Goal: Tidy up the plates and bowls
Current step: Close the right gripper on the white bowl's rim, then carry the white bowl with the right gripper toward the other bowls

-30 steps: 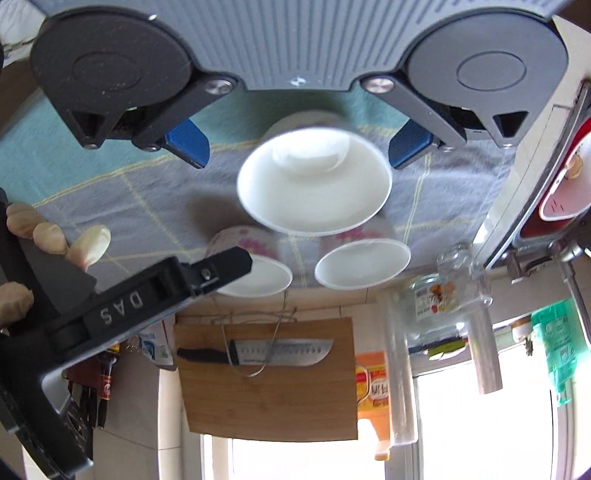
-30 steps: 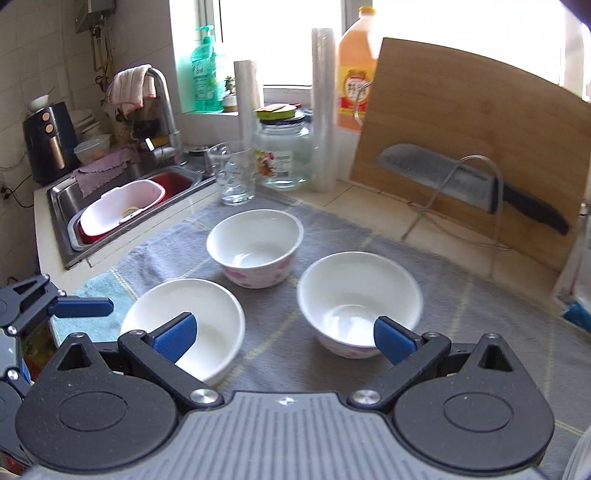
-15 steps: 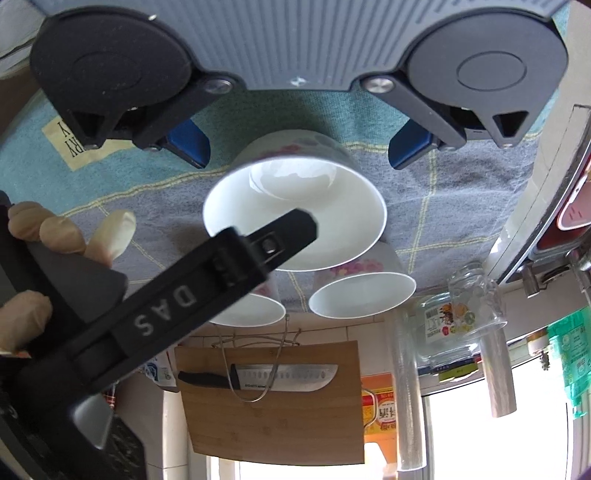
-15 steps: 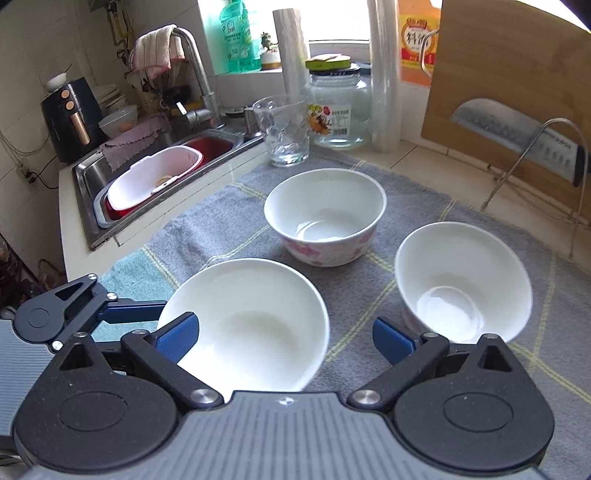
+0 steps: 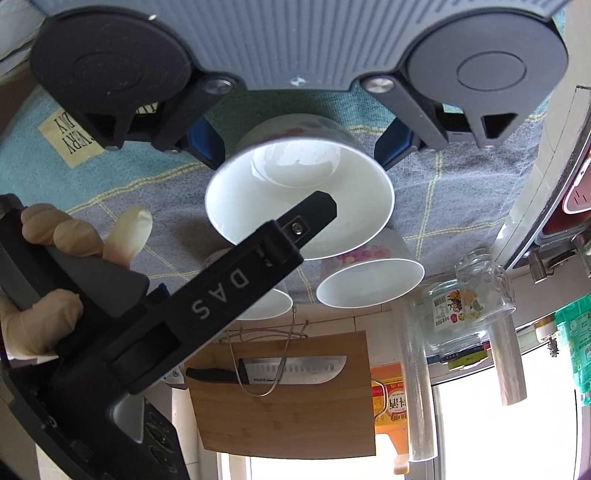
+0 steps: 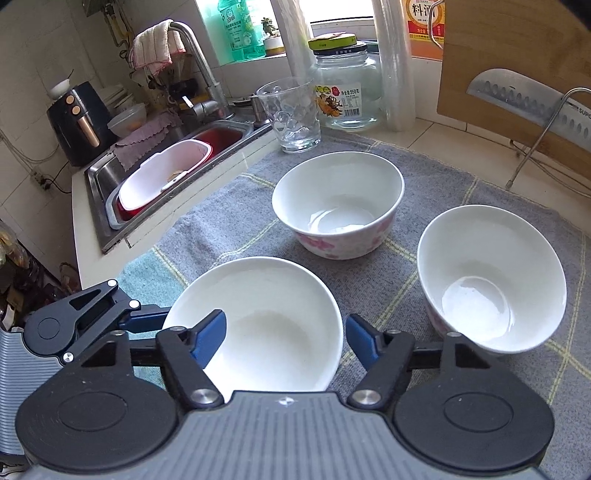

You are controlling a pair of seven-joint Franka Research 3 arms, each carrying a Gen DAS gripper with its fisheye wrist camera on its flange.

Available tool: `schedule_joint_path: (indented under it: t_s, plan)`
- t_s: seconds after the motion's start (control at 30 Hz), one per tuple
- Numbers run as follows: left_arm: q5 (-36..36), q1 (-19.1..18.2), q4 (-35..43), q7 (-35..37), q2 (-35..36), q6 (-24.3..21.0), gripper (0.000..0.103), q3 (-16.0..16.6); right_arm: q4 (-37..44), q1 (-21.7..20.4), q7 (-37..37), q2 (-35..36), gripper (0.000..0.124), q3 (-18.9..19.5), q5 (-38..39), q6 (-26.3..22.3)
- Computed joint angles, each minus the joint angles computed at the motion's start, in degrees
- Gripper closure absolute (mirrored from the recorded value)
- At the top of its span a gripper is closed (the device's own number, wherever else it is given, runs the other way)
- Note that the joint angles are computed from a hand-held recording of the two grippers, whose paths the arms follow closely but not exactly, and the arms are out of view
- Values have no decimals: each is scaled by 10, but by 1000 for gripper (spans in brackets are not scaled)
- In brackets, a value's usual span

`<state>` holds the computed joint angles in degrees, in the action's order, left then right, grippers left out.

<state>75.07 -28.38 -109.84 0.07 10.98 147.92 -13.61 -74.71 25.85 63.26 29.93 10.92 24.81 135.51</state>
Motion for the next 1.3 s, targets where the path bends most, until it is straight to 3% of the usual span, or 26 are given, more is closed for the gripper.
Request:
schedule_joint_path:
  t_s: [0.6,0.9,1.3]
  plan:
    - [-19,5,0,26,-2,13,15,0,39,-18,22,20,52,6,47,-52]
    - [-58,9,1,80,-7,48,15,-3,-21,-27,34,-33,52,-1,51,-51]
    - [-84,-7,41,152,18,83,15,-1,-145,-48,32,-127,51,-14,85,6]
